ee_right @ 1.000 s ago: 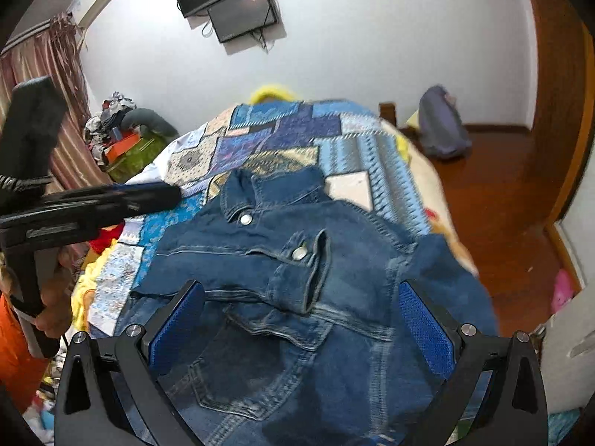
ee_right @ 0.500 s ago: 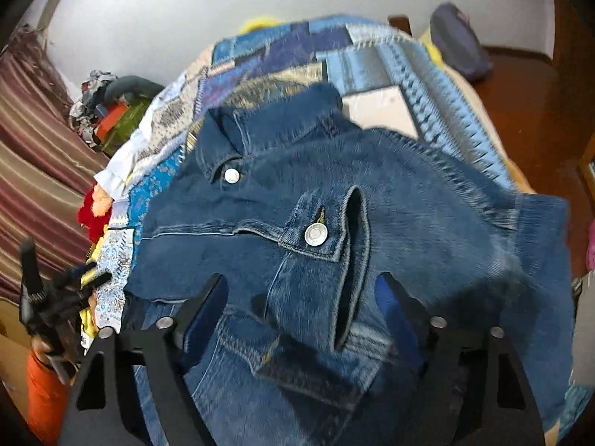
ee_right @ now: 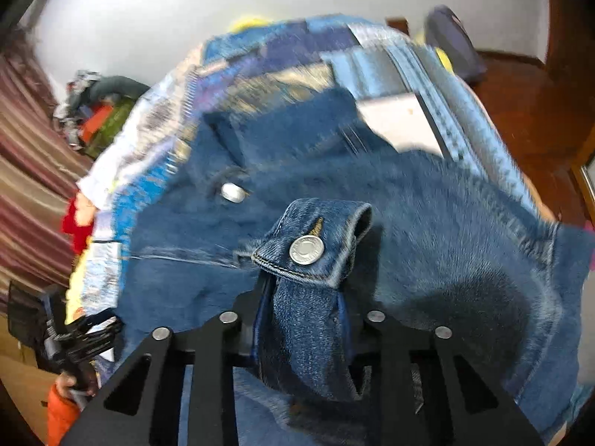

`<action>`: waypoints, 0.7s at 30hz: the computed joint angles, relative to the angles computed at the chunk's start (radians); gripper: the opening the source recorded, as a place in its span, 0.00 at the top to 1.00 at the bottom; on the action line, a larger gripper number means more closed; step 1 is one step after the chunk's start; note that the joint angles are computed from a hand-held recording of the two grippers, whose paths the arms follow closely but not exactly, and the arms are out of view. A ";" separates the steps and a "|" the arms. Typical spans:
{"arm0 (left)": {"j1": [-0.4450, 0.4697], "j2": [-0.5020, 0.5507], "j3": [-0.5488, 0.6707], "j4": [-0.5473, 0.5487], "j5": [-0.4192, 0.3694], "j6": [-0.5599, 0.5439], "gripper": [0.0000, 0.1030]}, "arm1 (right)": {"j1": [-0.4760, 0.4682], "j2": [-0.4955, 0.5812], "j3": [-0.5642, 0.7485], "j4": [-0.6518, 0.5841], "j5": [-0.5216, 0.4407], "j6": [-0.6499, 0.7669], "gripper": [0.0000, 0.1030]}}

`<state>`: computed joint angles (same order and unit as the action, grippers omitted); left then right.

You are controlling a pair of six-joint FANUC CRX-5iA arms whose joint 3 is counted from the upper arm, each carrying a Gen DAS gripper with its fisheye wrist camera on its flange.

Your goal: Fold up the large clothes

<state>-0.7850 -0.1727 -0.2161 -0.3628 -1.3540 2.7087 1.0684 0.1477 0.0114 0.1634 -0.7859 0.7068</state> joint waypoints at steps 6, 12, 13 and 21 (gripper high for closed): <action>0.000 0.009 0.050 -0.041 -0.052 -0.007 0.29 | 0.072 -0.108 -0.088 0.233 0.052 -0.111 0.76; -0.057 0.040 0.109 -0.074 -0.068 0.019 0.29 | 0.086 -0.110 -0.146 0.326 -0.063 -0.169 0.76; -0.061 0.055 0.118 -0.074 -0.078 0.016 0.29 | 0.080 -0.100 -0.146 0.297 -0.085 -0.156 0.76; -0.056 0.091 0.083 -0.021 -0.089 -0.018 0.29 | 0.081 -0.050 -0.166 0.260 -0.186 -0.156 0.47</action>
